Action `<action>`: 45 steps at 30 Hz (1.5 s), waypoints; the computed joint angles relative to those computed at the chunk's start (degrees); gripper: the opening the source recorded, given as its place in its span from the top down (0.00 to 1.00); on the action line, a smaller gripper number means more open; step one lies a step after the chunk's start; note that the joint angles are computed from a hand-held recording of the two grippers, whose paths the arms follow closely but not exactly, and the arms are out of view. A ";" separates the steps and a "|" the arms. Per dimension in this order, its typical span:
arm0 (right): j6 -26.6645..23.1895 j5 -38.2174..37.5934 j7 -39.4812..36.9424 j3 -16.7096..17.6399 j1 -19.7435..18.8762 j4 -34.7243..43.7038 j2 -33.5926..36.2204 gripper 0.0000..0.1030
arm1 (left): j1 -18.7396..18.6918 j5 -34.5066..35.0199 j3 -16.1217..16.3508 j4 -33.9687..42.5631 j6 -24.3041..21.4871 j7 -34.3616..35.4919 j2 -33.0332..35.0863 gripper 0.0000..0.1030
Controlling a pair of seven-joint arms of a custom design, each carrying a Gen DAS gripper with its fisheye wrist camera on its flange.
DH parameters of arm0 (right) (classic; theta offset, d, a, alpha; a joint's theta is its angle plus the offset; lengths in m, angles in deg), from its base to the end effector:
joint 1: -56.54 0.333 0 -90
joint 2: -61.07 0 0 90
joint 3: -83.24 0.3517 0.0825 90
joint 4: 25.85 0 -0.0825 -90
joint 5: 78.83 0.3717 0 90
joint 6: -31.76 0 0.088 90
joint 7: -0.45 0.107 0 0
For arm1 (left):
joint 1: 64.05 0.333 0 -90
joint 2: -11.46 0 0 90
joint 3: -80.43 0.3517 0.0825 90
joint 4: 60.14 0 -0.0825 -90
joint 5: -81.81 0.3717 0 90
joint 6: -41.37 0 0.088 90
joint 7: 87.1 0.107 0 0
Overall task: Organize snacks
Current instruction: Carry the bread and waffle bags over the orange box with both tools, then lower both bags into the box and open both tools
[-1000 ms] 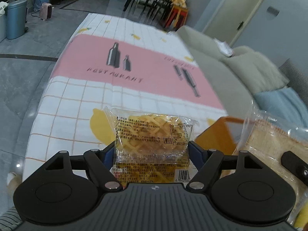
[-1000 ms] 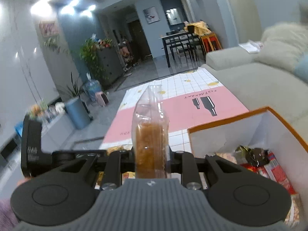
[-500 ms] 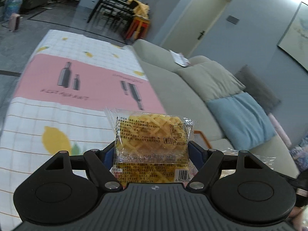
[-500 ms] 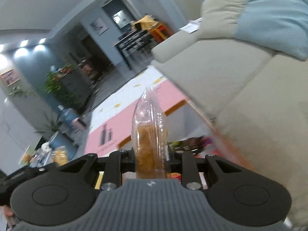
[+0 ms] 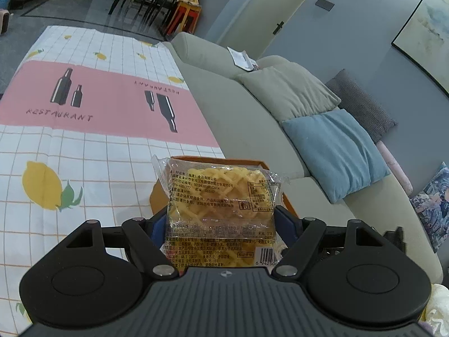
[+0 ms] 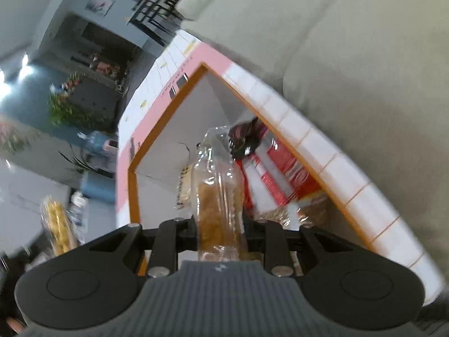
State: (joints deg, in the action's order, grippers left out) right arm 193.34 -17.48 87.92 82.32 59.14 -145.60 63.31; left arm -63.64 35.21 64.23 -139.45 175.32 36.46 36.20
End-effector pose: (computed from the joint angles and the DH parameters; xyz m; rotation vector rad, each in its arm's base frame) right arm 0.5785 -0.0265 0.5060 -0.7992 2.1078 0.0343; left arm 0.7113 -0.1650 0.5745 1.5290 -2.2444 1.4062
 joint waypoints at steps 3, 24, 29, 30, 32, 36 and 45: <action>0.05 -2.94 2.17 0.16 -0.03 0.55 0.79 0.78 | -0.17 0.27 0.12 -1.32 0.79 0.06 -0.98 0.15; 2.38 -23.16 9.56 -1.13 0.67 -2.27 -4.22 0.29 | -0.37 -3.51 1.33 -7.69 1.98 4.35 -6.73 0.15; 13.33 -25.82 9.88 -2.82 2.57 -7.76 -8.43 0.30 | -1.09 -3.25 1.50 -8.40 2.52 5.12 -7.26 0.15; 17.06 -23.00 6.47 -4.52 5.05 -8.81 -9.07 0.39 | -1.21 -3.18 1.51 -8.36 2.48 5.13 -7.23 0.15; 15.55 -17.88 -2.36 -8.88 9.85 -8.32 -10.17 0.57 | -1.35 -3.13 1.51 -8.19 2.15 5.05 -7.09 0.15; -2.03 -32.81 -0.34 -7.36 6.03 -5.61 -10.58 0.67 | -1.71 -2.68 1.42 -8.12 1.86 5.38 -6.95 0.15; -10.78 -58.58 20.97 -1.82 1.13 -2.17 -6.68 0.60 | -1.68 -3.97 1.36 -8.19 1.69 8.37 -6.83 0.15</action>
